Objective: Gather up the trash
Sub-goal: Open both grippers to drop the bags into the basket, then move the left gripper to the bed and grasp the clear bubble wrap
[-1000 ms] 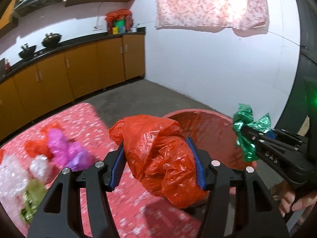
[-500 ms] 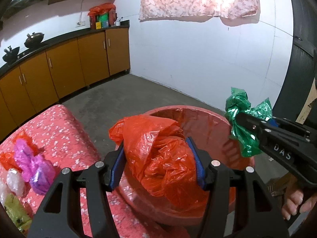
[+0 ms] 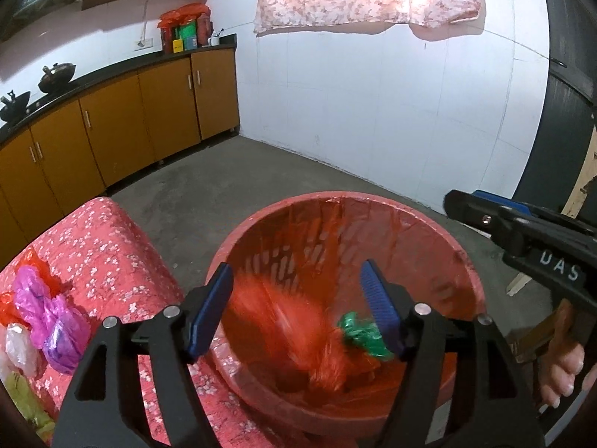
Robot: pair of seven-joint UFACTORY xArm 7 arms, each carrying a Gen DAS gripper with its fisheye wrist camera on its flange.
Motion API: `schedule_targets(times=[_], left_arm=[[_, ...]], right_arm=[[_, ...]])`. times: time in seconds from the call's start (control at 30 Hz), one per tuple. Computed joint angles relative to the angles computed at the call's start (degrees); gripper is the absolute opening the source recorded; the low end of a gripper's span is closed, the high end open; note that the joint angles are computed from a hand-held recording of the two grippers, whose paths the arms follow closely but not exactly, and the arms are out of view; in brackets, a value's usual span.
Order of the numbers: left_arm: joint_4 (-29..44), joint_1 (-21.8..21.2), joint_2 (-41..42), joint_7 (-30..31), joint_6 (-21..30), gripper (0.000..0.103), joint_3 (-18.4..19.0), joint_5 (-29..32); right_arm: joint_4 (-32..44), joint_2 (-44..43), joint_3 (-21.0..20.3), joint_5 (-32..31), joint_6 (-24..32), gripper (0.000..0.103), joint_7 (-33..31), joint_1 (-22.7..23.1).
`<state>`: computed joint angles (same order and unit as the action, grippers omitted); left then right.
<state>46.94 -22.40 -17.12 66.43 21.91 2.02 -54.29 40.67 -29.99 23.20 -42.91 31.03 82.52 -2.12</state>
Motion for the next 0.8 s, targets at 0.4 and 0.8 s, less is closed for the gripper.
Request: schedule_targets(times=[0.4, 0.8], left_arm=[[-2.6, 2.6, -4.4, -5.9, -2.8, 0.074, 2.5, 5.4], [-10.5, 7.5, -17.6, -10.7, -4.6, 0.082, 12.4, 15.8]], right_arm=[[2.4, 0.1, 2.7, -2.2, 6.5, 0.063, -0.1, 2.1], [11.5, 9.8, 5.8, -7.8, 9.8, 0.075, 3.6, 9.4]])
